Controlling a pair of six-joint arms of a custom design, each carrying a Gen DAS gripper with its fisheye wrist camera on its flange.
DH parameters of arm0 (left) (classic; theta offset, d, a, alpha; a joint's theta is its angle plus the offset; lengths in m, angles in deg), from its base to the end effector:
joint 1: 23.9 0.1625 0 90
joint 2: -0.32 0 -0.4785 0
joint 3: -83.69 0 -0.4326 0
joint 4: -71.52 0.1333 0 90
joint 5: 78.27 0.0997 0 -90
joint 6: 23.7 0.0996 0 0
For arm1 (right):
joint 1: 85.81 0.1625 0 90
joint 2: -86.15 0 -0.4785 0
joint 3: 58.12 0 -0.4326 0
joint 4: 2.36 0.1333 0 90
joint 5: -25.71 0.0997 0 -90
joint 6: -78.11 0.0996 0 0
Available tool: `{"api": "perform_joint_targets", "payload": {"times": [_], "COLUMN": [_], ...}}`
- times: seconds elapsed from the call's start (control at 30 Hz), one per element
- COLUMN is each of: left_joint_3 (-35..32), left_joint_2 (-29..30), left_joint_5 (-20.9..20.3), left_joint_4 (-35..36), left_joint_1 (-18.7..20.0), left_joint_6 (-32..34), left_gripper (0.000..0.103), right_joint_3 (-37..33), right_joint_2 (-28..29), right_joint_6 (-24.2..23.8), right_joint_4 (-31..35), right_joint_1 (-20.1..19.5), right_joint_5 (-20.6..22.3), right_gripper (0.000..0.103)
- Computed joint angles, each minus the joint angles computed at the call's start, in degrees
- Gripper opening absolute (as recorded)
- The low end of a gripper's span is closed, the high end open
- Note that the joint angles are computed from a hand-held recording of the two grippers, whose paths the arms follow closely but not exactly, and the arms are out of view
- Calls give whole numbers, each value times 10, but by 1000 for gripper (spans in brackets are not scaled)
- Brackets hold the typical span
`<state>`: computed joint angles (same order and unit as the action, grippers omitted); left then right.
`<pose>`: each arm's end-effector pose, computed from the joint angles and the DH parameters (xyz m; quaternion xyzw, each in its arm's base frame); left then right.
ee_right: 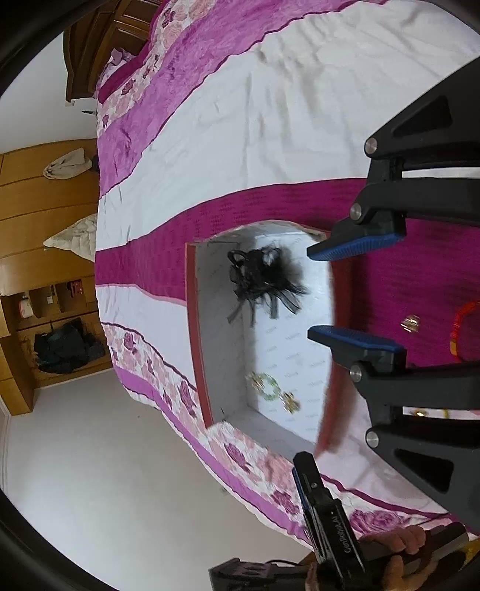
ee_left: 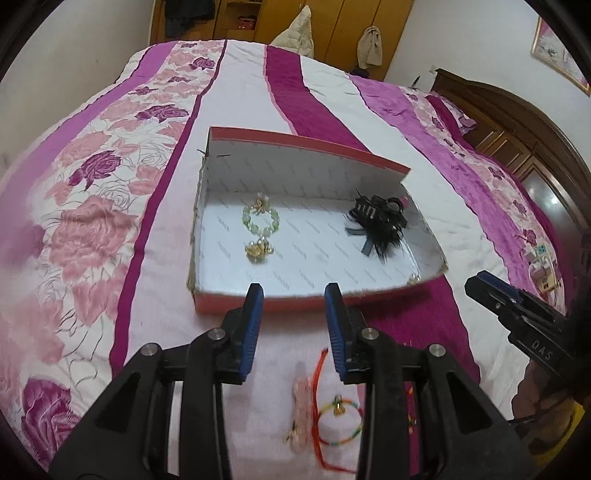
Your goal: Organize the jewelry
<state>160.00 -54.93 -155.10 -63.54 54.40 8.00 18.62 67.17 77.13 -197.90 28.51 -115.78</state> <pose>-0.0109 -0.8218 0.3522 0.3371 0.9116 -0.1839 0.1463 0.3783 -0.7027 -0.0156 0.0087 -0.8421 0.4376 0.3152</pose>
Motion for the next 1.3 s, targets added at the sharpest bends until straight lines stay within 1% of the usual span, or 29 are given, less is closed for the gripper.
{"api": "perform_joint_targets", "payload": {"times": [0.1, 0.27, 0.73, 0.87, 0.93, 1.1, 1.3], "left_joint_3": [14, 34, 83, 90, 95, 110, 122], "left_joint_2": [-13, -27, -55, -56, -56, -55, -49], "left_joint_5": [-3, 3, 44, 57, 64, 86, 112], "left_joint_4": [6, 11, 15, 24, 27, 6, -30], "left_joint_1": [2, 3, 10, 11, 11, 11, 11], "left_joint_6": [6, 9, 29, 31, 34, 49, 66], "left_gripper": [31, 32, 33, 33, 33, 33, 34], "right_joint_3": [15, 31, 87, 101, 105, 114, 114], "right_joint_2": [-2, -2, -14, -21, -21, -24, -22], "right_joint_6": [16, 32, 87, 127, 137, 160, 171], "right_joint_4": [2, 12, 32, 60, 66, 85, 104], "right_joint_1": [7, 15, 25, 23, 23, 18, 12], "right_joint_5": [-7, -14, -9, -8, -6, 4, 13], "right_gripper": [40, 41, 41, 44, 45, 45, 45]}}
